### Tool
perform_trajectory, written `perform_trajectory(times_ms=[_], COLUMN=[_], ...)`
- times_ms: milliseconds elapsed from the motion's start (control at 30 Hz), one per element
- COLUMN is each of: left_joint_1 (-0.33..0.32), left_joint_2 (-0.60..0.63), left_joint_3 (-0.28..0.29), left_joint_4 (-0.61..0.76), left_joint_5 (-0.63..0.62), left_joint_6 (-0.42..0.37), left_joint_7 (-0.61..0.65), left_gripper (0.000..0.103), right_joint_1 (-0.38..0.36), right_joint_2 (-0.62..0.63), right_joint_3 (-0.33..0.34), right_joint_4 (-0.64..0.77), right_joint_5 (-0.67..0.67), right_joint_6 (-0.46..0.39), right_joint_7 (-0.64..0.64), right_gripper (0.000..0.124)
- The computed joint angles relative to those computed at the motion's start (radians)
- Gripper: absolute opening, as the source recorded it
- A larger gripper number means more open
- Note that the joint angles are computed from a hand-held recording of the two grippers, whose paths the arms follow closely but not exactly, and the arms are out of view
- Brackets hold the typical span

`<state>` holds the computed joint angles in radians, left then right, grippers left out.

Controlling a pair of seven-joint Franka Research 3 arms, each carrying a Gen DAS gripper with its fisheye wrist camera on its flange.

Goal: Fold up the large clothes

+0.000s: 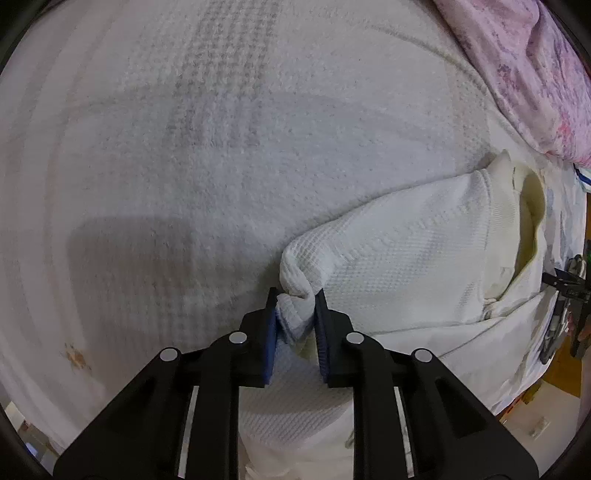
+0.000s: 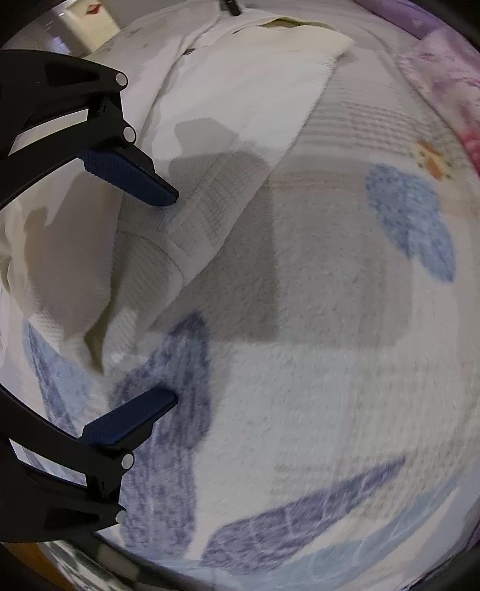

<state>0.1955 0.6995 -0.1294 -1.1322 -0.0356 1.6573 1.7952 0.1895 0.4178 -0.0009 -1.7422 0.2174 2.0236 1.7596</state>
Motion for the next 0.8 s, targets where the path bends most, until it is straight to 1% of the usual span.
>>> perform_trajectory(times_ms=[33,100,133,167,200,233,267,300,433,467,500,567,633,733,767,800], left_joint_1=[0.003,0.021,0.029,0.039,0.041,0.043,0.04,0.034,0.028,0.027,0.029,0.027,0.037,0.036,0.034,0.037], left_joint_2=[-0.008,-0.03,-0.044,-0.067,-0.079,-0.093,-0.106,-0.127,-0.18,-0.197,-0.231,-0.258,-0.295,-0.375,-0.395,-0.425], left_joint_3=[-0.001,-0.003,-0.004,-0.004,-0.004,-0.002,-0.001,0.002,0.007,0.009,0.01,0.013,0.011,0.019,0.023,0.029], left_joint_4=[-0.007,-0.024,-0.038,-0.064,-0.074,-0.085,-0.096,-0.115,-0.155,-0.169,-0.215,-0.239,-0.267,-0.346,-0.372,-0.402], left_joint_5=[-0.008,-0.031,-0.045,-0.057,-0.061,-0.061,-0.056,-0.045,-0.049,-0.048,-0.052,-0.059,-0.085,-0.09,-0.093,-0.101], left_joint_6=[0.005,0.01,0.015,0.023,0.027,0.033,0.04,0.051,0.062,0.068,0.086,0.094,0.083,0.109,0.122,0.133], left_joint_7=[-0.008,-0.014,-0.02,-0.022,-0.021,-0.013,-0.008,-0.003,-0.015,-0.014,-0.01,-0.008,0.022,0.062,0.07,0.08], left_gripper=[0.017,0.017,0.017,0.017,0.017,0.017,0.017,0.017,0.017,0.017,0.017,0.017,0.017,0.017,0.017,0.017], right_joint_1=[0.001,0.0,0.005,0.013,0.014,0.011,-0.003,-0.009,0.015,0.018,0.022,0.029,0.032,0.035,0.034,0.039], right_joint_2=[0.0,0.015,0.011,-0.004,-0.021,-0.041,-0.064,-0.093,-0.199,-0.22,-0.245,-0.296,-0.341,-0.418,-0.435,-0.418], right_joint_3=[-0.001,-0.001,-0.001,-0.002,0.0,0.003,0.012,0.014,0.009,0.011,0.013,0.017,0.023,0.033,0.034,0.045], right_joint_4=[0.0,0.026,0.025,0.011,-0.007,-0.028,-0.056,-0.087,-0.176,-0.186,-0.199,-0.227,-0.246,-0.282,-0.286,-0.256], right_joint_5=[-0.002,0.011,-0.001,-0.017,-0.011,0.004,0.054,0.089,0.048,0.045,0.031,0.005,-0.011,-0.047,-0.063,-0.078], right_joint_6=[-0.006,-0.061,-0.065,-0.055,-0.041,-0.027,-0.004,0.02,0.087,0.093,0.098,0.101,0.1,0.101,0.093,0.114], right_joint_7=[0.007,0.041,0.044,0.044,0.046,0.047,0.033,0.04,0.109,0.121,0.133,0.155,0.179,0.21,0.221,0.243], right_gripper=[0.097,0.095,0.09,0.078,0.069,0.045,0.018,0.014,0.011,0.01,0.01,0.01,0.01,0.01,0.009,0.009])
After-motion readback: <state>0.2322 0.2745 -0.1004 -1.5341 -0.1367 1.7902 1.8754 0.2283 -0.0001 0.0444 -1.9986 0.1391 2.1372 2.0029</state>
